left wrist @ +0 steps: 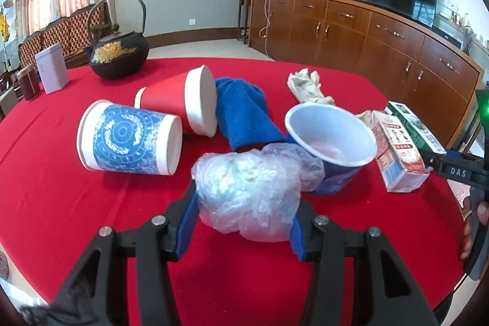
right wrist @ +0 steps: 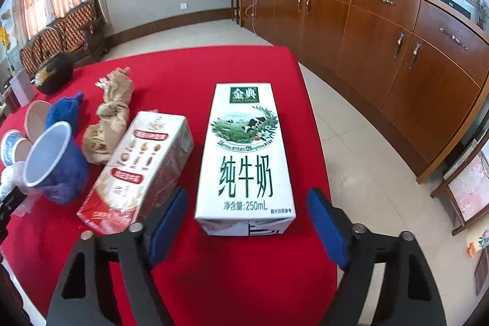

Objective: Collect trash
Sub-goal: 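Grasp the clear plastic bag with the left tool while the right tool grasps the green milk carton, then carry the clear bag and milk carton over the black bucket and release both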

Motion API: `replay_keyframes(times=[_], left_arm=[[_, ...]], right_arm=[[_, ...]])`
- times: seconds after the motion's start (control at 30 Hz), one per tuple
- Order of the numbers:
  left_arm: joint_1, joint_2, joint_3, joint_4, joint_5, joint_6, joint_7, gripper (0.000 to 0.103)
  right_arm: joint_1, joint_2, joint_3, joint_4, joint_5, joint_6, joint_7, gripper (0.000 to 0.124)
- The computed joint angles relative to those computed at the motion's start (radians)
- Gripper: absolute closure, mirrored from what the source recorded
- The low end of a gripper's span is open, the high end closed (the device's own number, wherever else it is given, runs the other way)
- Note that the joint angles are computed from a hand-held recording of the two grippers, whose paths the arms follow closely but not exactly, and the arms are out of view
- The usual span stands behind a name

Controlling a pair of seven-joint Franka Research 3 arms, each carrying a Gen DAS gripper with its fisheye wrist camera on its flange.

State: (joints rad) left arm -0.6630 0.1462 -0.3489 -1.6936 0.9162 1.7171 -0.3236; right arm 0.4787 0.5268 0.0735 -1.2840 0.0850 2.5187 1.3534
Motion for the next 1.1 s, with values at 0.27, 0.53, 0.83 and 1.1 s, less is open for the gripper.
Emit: replay_keyframes(times=[0.27, 0.53, 0.83, 1.1], left_arm=[[-0.027, 0.012, -0.012, 0.031, 0.041, -0.045, 0.007, 0.051], [-0.083, 0.051, -0.008, 0.11, 0.088, -0.099, 0.045, 0.051], [-0.175, 0.128, -0.004, 0.229, 0.121, -0.131, 0.063, 0.051], [-0.287, 0.241, 0.048, 0.408, 0.177, -0.122, 0.132, 0.051]], right_arm=[[-0.034, -0.146, 0.032, -0.215, 0.061, 0.156, -0.065, 0.068], [-0.089, -0.379, 0.049, -0.499, 0.165, 0.271, -0.148, 0.067], [-0.14, -0.634, 0.014, -0.785, 0.251, 0.317, -0.191, 0.067], [-0.191, -0.838, -0.03, -0.993, 0.275, 0.317, -0.187, 0.067]])
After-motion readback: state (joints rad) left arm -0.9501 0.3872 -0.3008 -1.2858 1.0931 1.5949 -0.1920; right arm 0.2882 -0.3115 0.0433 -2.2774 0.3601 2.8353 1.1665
